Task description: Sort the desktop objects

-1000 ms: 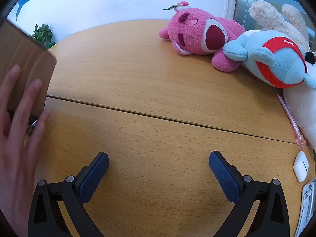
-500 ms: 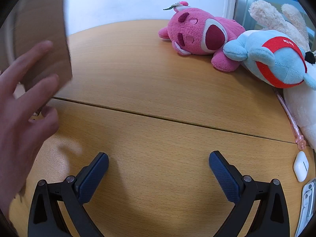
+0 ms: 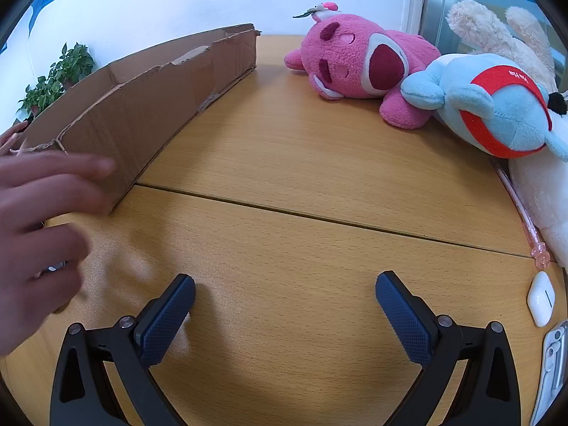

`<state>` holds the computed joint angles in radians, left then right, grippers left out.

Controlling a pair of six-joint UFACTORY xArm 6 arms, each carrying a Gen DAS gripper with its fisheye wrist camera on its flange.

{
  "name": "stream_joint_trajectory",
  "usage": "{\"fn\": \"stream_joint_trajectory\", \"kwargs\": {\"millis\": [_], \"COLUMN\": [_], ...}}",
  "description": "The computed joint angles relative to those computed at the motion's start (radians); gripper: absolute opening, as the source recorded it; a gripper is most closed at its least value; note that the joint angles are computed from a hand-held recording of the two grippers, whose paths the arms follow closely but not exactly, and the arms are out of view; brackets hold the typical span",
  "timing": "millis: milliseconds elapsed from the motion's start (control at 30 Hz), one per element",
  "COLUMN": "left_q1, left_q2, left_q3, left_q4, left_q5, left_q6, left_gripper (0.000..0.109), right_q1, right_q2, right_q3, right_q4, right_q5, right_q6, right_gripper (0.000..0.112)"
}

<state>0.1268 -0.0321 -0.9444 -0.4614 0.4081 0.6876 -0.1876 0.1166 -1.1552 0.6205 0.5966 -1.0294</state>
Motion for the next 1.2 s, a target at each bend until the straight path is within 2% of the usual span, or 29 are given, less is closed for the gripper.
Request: {"fn": "stream_joint_trajectory", "kwargs": {"millis": [1200], "left_q1": [-0.005], "left_q2": [0.013], "left_q3": [-0.013], "left_q4": [0.024], "left_q5": [-0.007], "left_q6": [-0.036], "left_gripper": [0.103], "right_q1": [0.000], "right_q2": [0.006], "right_q3": [-0.008], "right_q4": [-0.002], "right_q5": [0.001], "right_q6": [0.002], "right_gripper": [0.103]}}
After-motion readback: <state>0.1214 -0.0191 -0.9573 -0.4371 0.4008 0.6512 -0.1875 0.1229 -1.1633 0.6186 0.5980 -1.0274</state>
